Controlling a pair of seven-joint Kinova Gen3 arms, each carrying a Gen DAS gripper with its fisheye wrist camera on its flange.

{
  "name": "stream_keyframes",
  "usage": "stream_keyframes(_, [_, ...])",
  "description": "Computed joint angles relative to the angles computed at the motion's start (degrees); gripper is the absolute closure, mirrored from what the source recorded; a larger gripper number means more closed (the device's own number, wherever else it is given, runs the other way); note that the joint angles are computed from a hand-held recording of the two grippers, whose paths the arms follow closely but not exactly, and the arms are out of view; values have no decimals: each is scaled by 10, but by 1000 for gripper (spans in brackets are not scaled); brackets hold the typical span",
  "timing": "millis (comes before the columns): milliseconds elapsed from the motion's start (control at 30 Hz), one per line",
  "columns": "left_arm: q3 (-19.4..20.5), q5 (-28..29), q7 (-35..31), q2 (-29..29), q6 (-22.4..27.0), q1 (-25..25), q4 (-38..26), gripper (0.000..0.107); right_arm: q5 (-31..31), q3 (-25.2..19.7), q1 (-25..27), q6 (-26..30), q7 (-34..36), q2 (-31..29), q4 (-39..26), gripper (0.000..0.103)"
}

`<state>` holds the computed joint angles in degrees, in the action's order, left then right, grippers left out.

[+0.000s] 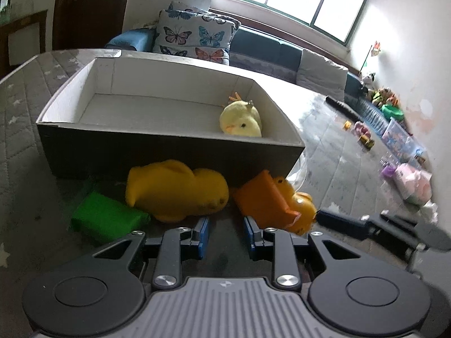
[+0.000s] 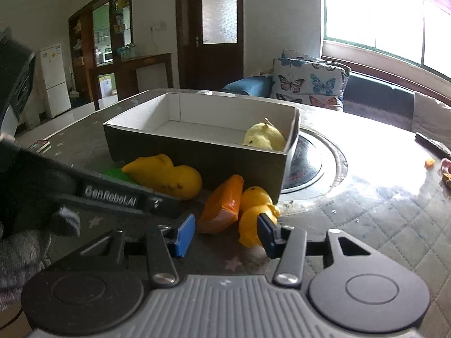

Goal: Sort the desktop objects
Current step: 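Grasp the orange pouch with the left gripper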

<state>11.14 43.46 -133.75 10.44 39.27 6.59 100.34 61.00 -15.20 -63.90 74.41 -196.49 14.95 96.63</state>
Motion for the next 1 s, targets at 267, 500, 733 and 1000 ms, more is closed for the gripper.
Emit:
stream_keyframes(267, [2,0,13,19,38,-1,-34,78,2,10,7,-11,41,17,-16,54])
stream_keyframes(500, [4,-7,31,32,54,-3,-48,78,0,29,2,-3,91,51,-46,57])
stream_keyframes(733, [7,-13,49,43,69,-4,-63,78,-5,45,4,-22,71,57,-38,63])
stream_keyframes(1000, [13,0,42,43,67,-5,-69,77,-9,41,8,-29,64,44,-27,68])
